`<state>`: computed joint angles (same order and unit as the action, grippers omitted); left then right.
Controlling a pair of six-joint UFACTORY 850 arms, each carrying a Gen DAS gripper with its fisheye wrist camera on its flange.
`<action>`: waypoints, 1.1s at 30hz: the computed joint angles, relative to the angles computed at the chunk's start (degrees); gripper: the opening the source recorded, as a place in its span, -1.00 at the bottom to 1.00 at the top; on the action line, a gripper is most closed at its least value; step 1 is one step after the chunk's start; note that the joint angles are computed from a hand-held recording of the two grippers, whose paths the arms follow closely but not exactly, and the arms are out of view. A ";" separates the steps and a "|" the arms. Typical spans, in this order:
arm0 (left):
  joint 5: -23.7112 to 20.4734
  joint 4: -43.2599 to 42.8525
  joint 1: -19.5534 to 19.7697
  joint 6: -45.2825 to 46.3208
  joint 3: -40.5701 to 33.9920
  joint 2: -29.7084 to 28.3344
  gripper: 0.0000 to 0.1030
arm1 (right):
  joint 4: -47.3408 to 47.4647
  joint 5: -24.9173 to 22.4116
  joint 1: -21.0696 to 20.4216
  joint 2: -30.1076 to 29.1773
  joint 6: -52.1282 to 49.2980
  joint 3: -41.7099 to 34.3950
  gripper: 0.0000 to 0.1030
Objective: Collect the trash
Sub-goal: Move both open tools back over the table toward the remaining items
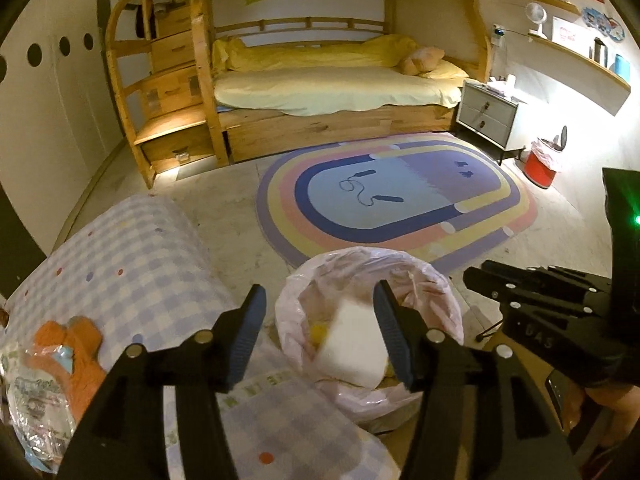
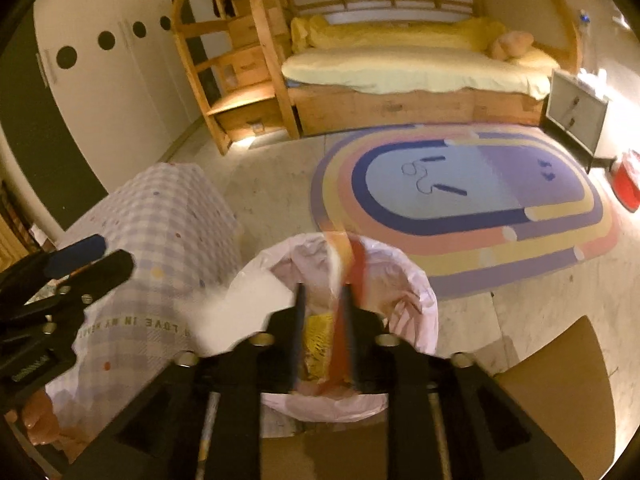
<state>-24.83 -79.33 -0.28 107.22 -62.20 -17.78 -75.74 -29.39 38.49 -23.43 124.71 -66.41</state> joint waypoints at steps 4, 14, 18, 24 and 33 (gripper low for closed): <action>0.57 -1.87 2.14 1.42 1.13 1.37 0.05 | 0.08 -0.25 0.82 1.17 0.84 1.01 -0.46; -0.80 -5.07 10.05 5.94 5.94 7.68 0.05 | -0.71 -1.46 5.57 2.27 -2.06 -2.02 -0.46; -2.04 -5.09 14.66 5.88 6.70 9.24 0.06 | 0.11 0.50 7.62 -0.49 -7.06 -7.33 -0.46; -1.59 -7.07 21.50 7.04 6.06 8.91 0.06 | 7.00 2.05 10.01 -7.40 -20.34 -18.26 -0.30; 1.12 -7.52 31.34 3.63 1.71 3.48 0.07 | 23.20 2.68 12.62 -20.20 -46.11 -37.75 -0.15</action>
<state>-23.71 -86.85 31.06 110.85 -60.49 -14.29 -52.54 -26.71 51.10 -43.63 78.60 -104.16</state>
